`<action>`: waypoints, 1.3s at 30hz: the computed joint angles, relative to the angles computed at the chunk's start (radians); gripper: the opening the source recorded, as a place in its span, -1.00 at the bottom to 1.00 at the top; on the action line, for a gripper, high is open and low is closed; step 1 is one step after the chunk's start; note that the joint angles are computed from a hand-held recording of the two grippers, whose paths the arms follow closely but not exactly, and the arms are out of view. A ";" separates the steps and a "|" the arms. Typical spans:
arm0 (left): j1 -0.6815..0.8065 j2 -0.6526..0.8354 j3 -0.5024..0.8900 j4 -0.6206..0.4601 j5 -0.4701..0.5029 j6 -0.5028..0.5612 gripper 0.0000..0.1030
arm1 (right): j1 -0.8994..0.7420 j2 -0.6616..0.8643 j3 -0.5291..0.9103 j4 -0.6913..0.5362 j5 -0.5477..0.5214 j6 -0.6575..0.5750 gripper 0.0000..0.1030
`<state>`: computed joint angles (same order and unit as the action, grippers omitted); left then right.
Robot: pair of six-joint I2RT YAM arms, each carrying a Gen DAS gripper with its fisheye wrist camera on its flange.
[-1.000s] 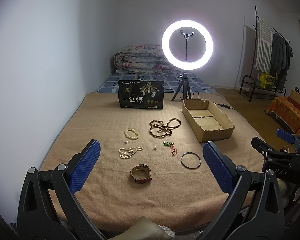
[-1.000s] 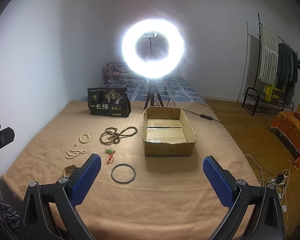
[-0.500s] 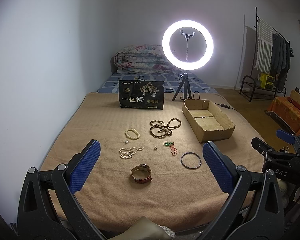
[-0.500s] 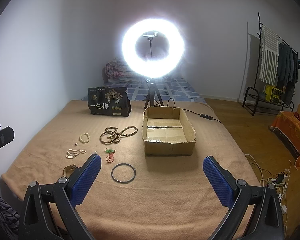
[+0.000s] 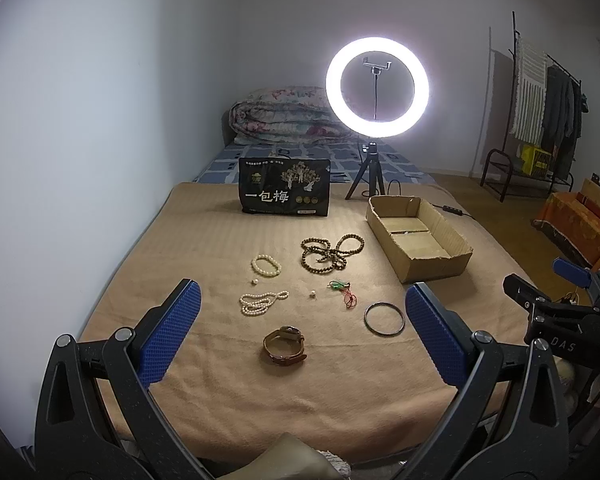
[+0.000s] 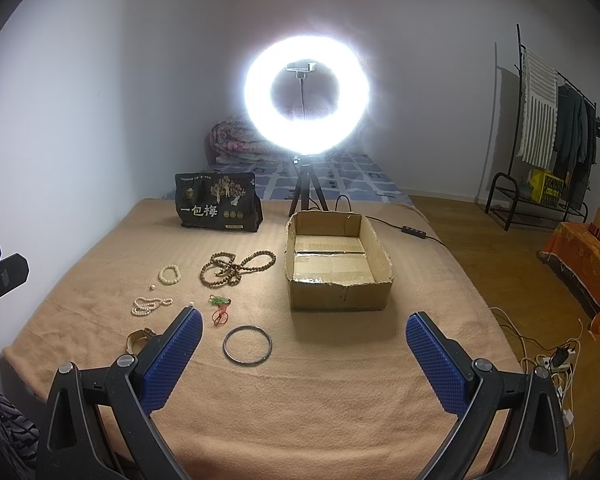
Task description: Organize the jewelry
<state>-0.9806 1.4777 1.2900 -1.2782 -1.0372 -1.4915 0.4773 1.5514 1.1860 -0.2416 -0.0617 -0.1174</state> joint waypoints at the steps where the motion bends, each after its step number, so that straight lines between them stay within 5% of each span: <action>1: 0.003 -0.004 -0.008 0.007 0.003 0.003 1.00 | 0.001 0.004 0.002 -0.001 0.000 0.002 0.99; 22: 0.192 -0.124 -0.189 0.182 0.127 0.127 1.00 | 0.006 0.152 0.106 -0.058 0.061 -0.027 0.94; 30: 0.344 -0.182 -0.243 0.335 0.224 0.438 1.00 | -0.014 0.315 0.332 -0.232 -0.031 -0.106 0.89; 39: 0.573 -0.173 -0.368 0.600 0.616 0.636 1.00 | 0.004 0.598 0.636 -0.444 -0.101 -0.194 0.92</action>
<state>-0.4077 1.3047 0.9216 -0.6784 -0.4214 -0.8553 0.4809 2.1491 1.8222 -0.6859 -0.1630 -0.3115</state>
